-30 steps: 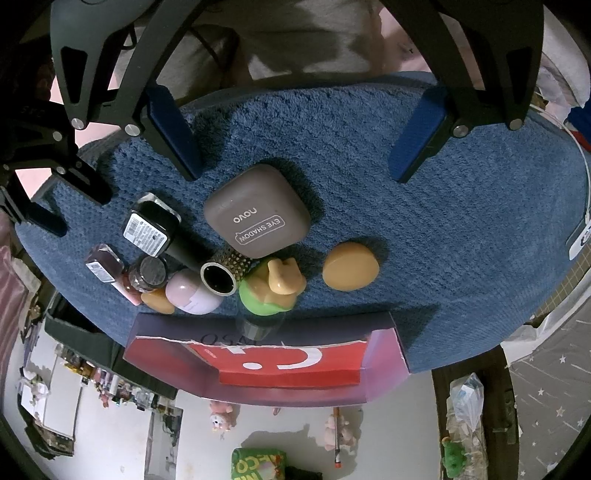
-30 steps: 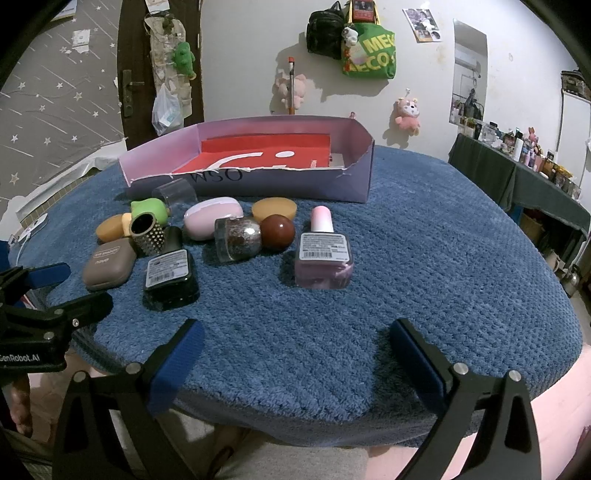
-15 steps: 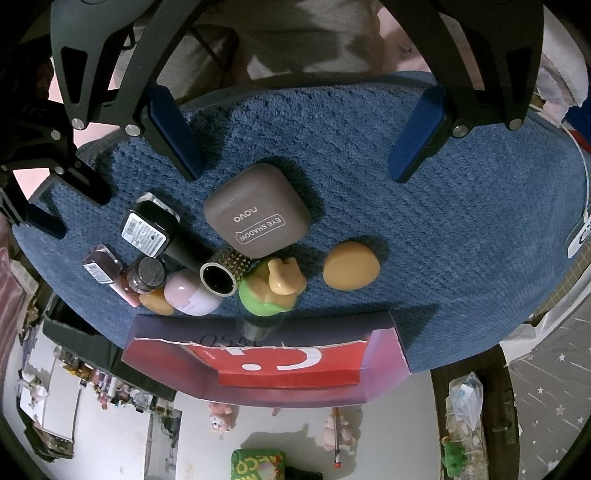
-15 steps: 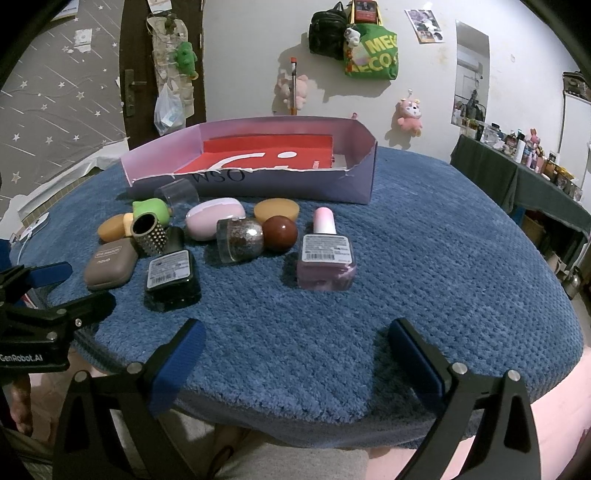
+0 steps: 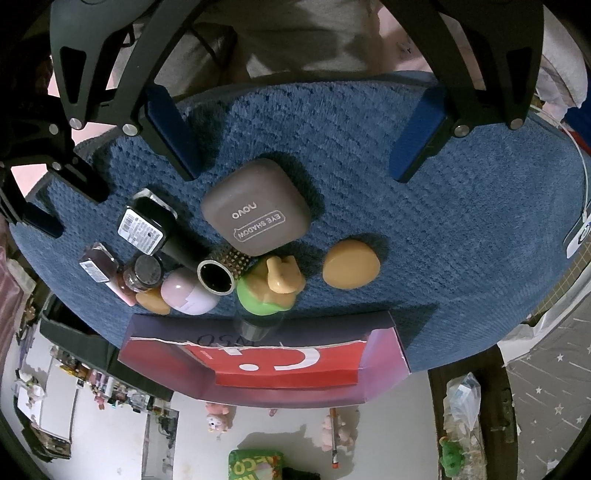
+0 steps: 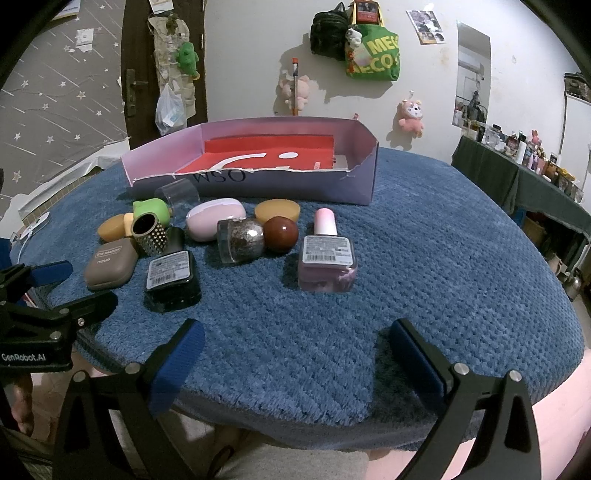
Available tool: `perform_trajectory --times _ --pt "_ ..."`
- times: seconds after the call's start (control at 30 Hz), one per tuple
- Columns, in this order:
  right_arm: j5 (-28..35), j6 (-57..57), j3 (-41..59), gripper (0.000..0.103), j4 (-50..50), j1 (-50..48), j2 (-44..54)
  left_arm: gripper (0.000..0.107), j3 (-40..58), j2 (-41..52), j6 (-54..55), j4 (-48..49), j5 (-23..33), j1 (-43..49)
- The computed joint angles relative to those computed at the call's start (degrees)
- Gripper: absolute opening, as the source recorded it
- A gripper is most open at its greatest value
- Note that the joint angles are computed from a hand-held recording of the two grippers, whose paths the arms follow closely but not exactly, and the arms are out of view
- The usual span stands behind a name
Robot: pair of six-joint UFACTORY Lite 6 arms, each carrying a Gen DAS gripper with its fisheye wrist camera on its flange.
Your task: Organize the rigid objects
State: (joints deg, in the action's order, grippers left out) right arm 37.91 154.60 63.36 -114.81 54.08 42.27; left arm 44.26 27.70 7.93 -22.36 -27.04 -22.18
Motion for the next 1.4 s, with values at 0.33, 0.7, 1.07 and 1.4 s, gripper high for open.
perform_trajectory --times 0.33,0.7,1.07,1.4 --pt "-0.2 -1.4 1.6 0.102 1.3 -0.2 0.8 0.103 4.5 2.5 1.9 -2.8 2.2 -0.7" --pt "-2.0 -2.9 5.9 0.095 0.6 -4.1 2.6 0.103 9.7 5.7 4.0 -7.4 3.8 -2.4" --pt "-3.5 -5.4 11.0 0.069 -0.2 -7.1 5.3 0.078 6.9 4.3 -0.3 -3.7 0.2 -1.4" --pt "-2.9 -1.3 8.5 0.038 -4.5 -6.7 4.1 0.057 3.4 2.4 -3.7 2.9 -2.0 -1.1"
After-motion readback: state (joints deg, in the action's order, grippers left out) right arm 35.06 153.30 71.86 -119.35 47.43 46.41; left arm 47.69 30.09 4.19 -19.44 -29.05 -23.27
